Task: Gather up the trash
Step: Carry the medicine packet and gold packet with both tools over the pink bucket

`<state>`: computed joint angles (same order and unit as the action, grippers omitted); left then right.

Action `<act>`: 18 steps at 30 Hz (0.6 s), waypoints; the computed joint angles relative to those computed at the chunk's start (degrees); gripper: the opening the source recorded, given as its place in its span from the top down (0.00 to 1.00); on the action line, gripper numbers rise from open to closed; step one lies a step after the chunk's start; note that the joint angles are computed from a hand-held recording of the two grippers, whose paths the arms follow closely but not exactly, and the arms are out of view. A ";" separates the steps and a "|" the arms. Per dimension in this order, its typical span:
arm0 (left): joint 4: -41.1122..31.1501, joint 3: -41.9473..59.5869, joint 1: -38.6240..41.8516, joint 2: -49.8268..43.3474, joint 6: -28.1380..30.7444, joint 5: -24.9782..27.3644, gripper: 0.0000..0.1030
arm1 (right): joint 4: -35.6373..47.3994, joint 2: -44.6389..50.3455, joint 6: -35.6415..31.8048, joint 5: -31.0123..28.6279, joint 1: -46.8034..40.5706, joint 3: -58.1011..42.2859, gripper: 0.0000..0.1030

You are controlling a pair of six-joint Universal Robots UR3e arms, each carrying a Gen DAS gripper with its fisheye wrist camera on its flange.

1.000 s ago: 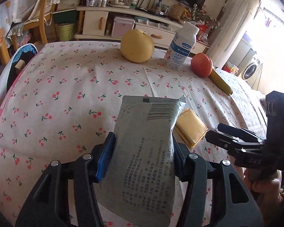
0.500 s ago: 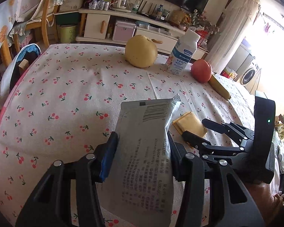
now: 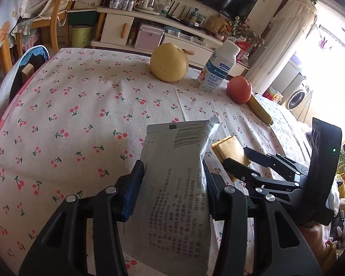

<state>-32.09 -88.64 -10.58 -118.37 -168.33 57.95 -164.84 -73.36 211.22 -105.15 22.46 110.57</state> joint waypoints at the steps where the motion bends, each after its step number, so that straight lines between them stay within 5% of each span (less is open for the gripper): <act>1: 0.42 -0.60 -0.02 0.44 0.03 0.16 0.52 | -0.56 -0.71 0.48 0.37 0.05 0.67 0.41; 18: 10.09 -14.64 3.26 11.64 0.09 2.93 0.52 | 2.87 -5.00 8.11 -3.67 8.37 -0.63 0.41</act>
